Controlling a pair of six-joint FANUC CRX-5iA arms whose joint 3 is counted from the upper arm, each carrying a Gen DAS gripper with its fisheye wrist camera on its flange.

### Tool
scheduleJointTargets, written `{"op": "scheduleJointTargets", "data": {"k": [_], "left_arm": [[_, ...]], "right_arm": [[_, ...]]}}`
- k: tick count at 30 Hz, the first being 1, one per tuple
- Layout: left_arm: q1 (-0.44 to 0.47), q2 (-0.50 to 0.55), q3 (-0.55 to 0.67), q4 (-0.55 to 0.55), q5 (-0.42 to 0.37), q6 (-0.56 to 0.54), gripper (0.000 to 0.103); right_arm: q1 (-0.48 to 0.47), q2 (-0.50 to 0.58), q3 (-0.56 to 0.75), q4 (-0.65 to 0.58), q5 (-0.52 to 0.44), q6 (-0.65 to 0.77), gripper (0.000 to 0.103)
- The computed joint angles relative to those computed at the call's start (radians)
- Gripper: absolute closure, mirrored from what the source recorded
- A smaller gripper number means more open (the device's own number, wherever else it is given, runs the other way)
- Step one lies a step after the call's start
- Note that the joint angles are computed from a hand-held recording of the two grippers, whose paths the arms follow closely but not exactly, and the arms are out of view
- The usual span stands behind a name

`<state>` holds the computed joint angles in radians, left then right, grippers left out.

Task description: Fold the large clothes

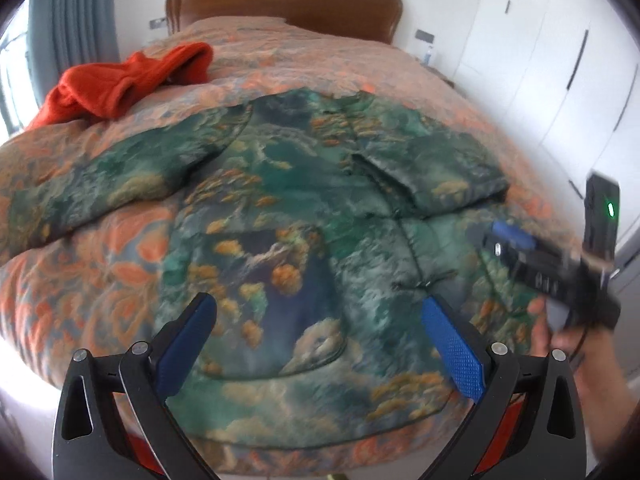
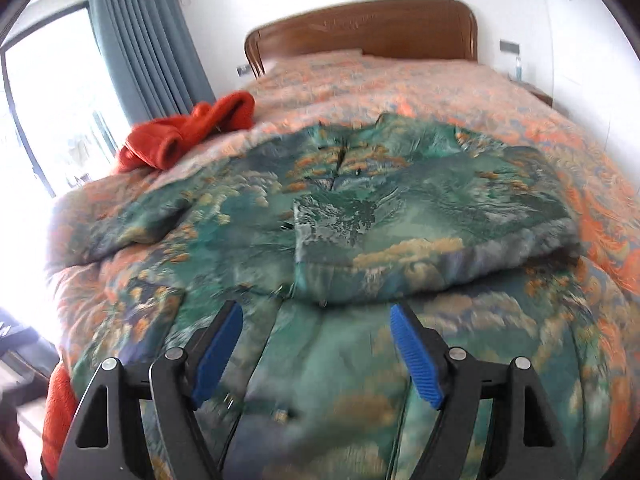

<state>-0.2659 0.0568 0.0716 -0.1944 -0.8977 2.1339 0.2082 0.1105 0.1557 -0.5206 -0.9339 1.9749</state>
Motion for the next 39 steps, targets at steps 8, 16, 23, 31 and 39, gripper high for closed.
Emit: {"op": "scheduleJointTargets", "data": {"k": [8,16,23,31,39], "left_arm": [[0.107,0.373,0.277,0.439,0.046,-0.366,0.003],[0.121,0.676,0.646,0.518,-0.227,-0.303,0.045],[0.094,0.750,0.889,0.381,-0.351,-0.250,0.094],[0.116,0.805,1.052,0.242,-0.352,-0.147,0.089],[0.116,0.770,0.872,0.225,-0.258,-0.119,0.079]], "right_arm": [[-0.118,-0.224,-0.225,-0.092,-0.022,-0.031,0.025],[-0.187,-0.327,-0.306,-0.104,-0.059,-0.038,0.025],[-0.224,-0.336,-0.316,-0.119,-0.056,-0.044,0.025],[-0.211,-0.306,-0.272,-0.100,-0.012,0.009,0.025],[-0.240,-0.078,-0.014,-0.116,-0.083,0.040,0.025]]}}
